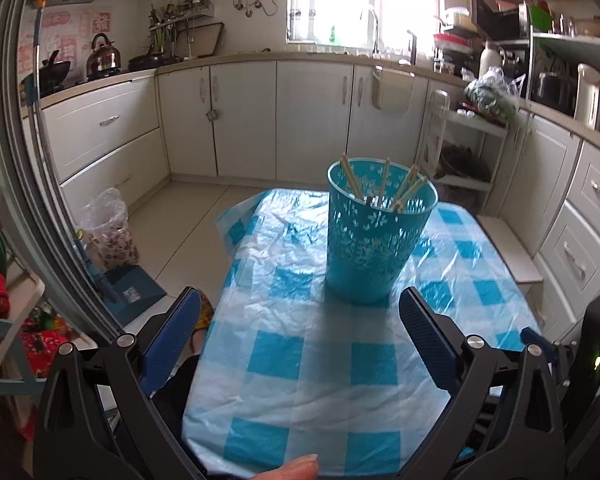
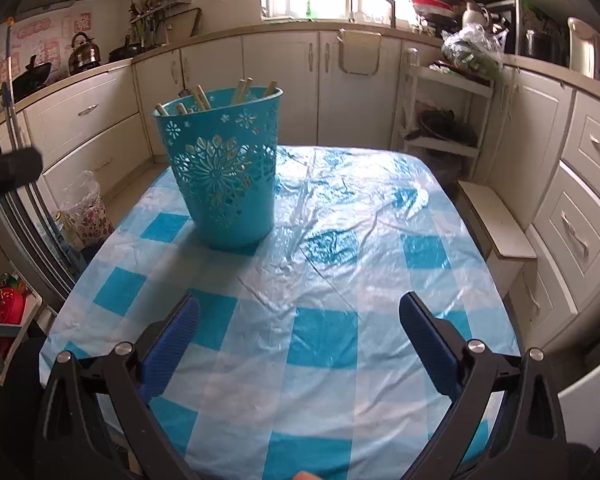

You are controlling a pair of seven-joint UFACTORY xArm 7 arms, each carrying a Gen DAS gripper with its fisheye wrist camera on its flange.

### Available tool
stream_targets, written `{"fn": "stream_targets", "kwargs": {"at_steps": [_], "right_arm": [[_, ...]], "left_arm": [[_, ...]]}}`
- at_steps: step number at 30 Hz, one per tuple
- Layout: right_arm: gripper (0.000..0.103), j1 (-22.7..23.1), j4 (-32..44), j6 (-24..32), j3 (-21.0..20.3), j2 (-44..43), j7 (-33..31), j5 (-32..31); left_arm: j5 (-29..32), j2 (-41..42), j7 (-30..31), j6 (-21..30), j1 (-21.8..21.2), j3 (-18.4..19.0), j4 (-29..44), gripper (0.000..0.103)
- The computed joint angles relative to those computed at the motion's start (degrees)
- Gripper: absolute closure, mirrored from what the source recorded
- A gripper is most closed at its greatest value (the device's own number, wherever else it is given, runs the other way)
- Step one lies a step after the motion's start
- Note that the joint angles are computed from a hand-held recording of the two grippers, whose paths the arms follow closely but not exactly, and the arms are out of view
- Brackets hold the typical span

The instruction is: Organize utensils

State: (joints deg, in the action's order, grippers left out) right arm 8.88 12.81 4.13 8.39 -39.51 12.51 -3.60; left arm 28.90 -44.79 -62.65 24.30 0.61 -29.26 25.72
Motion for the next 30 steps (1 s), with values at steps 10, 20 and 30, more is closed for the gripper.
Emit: {"fn": "stream_targets", "kwargs": {"at_steps": [10,20,30], "right_arm": [[0.007,3.73,-0.78,5.09,-2.79,-6.9,-0.64,1.81],[0.007,7.21,0.49,21.08,-2.47,-21.34,-0.78,4.59],[0.007,10.4,1.39,38.65,1.35,-38.61,1.99,6.82]], "left_arm": [[-2.17,-0.22,4.52,5.81,-4.75,2.08,1.08,0.007],[-5.26,-4.66,9.43,13.89,-11.15,4.47,2.56,0.008],[-12.77,-17.05,14.78,24.03,-17.84,5.11,2.15,0.008]]}}
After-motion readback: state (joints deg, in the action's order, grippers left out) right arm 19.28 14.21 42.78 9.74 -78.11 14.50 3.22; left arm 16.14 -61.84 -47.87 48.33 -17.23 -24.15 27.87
